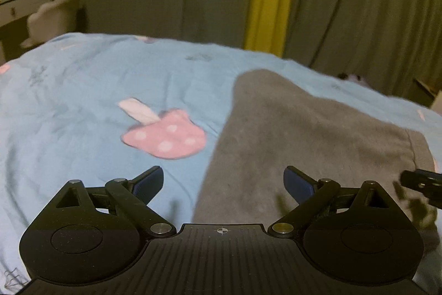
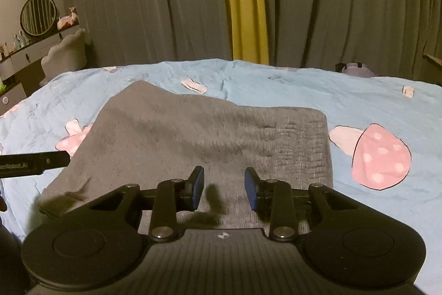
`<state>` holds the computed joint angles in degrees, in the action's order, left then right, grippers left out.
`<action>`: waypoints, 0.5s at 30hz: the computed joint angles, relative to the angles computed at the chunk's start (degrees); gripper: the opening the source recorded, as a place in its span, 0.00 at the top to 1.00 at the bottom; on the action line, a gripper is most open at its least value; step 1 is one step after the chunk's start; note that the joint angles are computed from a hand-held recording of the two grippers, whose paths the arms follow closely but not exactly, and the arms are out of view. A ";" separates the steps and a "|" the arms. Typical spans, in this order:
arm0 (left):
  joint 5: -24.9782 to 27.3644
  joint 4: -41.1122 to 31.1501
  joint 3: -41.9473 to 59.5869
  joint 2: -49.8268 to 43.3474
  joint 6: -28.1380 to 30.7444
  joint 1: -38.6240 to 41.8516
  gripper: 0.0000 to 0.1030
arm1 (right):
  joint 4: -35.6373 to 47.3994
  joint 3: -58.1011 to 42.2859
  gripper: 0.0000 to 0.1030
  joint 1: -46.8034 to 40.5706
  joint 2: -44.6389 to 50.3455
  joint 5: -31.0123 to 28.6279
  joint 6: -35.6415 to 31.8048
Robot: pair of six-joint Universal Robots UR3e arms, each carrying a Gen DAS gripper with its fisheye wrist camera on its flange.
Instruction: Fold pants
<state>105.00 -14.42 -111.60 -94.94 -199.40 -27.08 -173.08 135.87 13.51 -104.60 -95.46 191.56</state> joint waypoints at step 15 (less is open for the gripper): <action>-10.25 -16.26 6.83 -2.18 1.50 3.64 0.01 | 5.43 0.61 0.36 -4.75 -4.66 8.52 -4.03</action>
